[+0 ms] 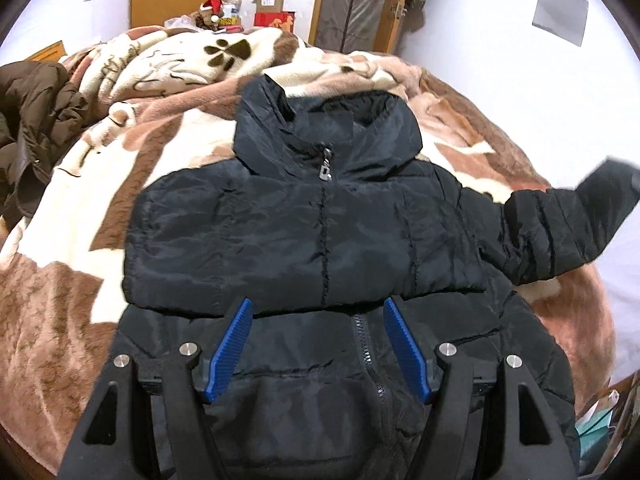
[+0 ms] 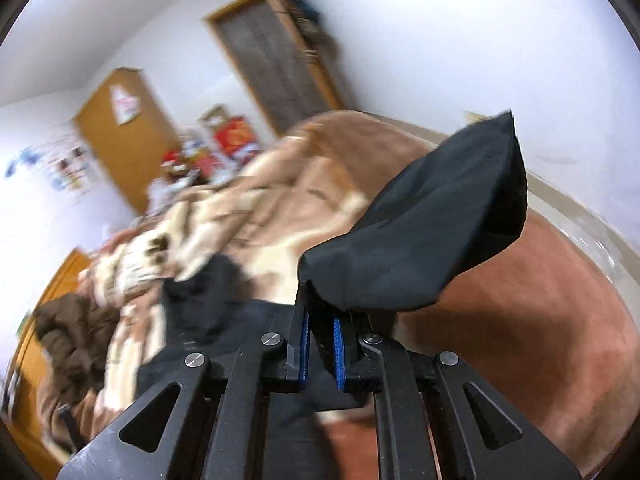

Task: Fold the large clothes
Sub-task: 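Fold the held sleeve over the jacket front and release with the right gripper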

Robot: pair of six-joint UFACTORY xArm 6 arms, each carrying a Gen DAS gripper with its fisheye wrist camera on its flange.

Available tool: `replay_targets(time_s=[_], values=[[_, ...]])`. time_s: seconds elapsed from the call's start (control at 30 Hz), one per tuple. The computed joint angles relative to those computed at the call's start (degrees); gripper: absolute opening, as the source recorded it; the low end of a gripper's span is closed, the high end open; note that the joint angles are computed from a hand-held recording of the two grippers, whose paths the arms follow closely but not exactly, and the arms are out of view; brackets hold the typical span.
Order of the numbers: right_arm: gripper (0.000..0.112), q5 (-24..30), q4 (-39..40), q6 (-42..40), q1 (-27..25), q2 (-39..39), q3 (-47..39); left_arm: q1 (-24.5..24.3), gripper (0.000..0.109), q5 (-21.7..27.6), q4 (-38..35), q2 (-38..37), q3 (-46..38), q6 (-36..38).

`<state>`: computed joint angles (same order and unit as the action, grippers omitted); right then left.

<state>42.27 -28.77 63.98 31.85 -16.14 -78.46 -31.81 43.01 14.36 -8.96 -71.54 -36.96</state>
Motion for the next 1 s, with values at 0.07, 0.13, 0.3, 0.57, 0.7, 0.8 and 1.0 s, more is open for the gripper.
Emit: replay_targets(time_s=[0.07,0.13,0.3,0.57,0.7,0.8,1.0], values=[[0.01,-0.9,1.3,-2.6,2.2,4.0,-4.9,0.4,0.07,0.4,0.8,-1.3,0.8,-0.7],[0.01,-1.2,3.4,-6.2,4.3,9.4,-10.8,0.8,0.07,1.2,1.6,-2.3,1.4,-1.3],[0.01,-0.4,9.9,-13.9,8.2,22.5,-23.0,2.4,0.07,2.5,3.6,-4.5,2.9,-2.4],[0.01,8.5,22.1,-26.6,11.1,46.2,-47.1,6.4,0.07,1.1,3.2,-6.7,6.8,-2.1],[0.01,14.4,28.9,-30.0,10.8,55.7,-57.5,8.0,0.07,0.3,2.4,-6.6,8.6,-1.3],[0.013,19.1,32.0,-31.7,10.7,62.1,-64.9,8.6,0.07,-0.4,1.5,-6.1,9.4,-0.7],[0.046,13.1,35.2,-33.3,11.3,56.6,-54.0,9.0,0.07,-1.0,1.0,-5.2,9.2,-0.6]])
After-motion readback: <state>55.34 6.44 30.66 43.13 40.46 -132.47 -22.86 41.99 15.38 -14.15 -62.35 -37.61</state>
